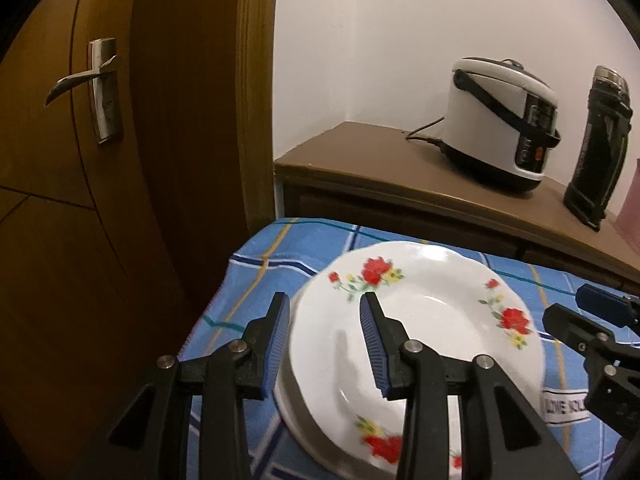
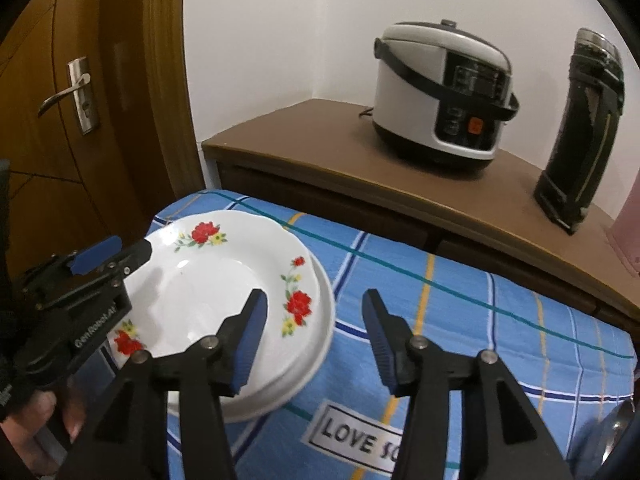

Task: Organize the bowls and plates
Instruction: 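Open the left tool and pull it back from the stacked plates, then move the left tool to the rim of the pink plastic bowl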

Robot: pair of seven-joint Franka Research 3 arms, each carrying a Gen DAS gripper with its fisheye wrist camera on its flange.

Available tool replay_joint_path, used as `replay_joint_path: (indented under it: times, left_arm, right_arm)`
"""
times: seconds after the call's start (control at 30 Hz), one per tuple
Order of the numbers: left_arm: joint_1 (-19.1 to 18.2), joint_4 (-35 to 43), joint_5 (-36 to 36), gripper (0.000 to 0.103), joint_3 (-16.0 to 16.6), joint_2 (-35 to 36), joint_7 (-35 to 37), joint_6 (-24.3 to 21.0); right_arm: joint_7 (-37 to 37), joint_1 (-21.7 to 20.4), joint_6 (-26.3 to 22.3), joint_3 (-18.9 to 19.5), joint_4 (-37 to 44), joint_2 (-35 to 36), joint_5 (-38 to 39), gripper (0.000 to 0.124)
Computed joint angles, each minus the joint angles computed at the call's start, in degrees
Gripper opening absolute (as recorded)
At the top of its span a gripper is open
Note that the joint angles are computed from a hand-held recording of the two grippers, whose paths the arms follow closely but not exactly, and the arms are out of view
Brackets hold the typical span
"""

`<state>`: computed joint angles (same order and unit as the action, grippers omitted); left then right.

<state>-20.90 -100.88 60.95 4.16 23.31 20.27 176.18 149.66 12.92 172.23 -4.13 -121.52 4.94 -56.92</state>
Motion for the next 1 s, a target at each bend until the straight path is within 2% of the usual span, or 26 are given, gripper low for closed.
replay_joint_path:
  times: [0.13,0.27,0.37,0.63,0.83,1.0]
  left_arm:
    - [-0.64,-2.45,1.20,0.040,-0.68,-2.40,-0.29,1.47]
    - [-1.66,-4.26,3.26,0.040,-1.36,-4.58,-1.20,2.60]
    - [-2.41,-5.05,5.20,0.041,-1.77,-5.91,-2.71,3.15]
    - [-2.08,-5.82,5.50,0.041,-5.82,-7.70,-1.28,2.79]
    - [-2.08,-6.54,0.95,0.041,-8.88,-8.13,4.67,3.06]
    - [-3.39,-7.10,-2.46,0.042,-9.73,-8.59,8.68,3.00]
  right_arm:
    - [2.48,-0.92,0.37,0.02,-2.99,-2.98,-2.63,0.050]
    - [4.69,-3.53,0.46,1.99,-5.78,-6.18,-5.57,0.051]
    - [7.75,-6.21,0.99,3.75,-8.27,-9.13,-9.00,0.052]
    - [12.48,-14.43,2.69,8.09,-15.21,-17.21,-13.46,0.054]
    - [11.68,-19.78,4.18,10.01,-20.20,-22.50,-12.11,0.054]
    - [7.65,-22.59,4.70,10.62,-24.26,-26.49,-8.05,0.054]
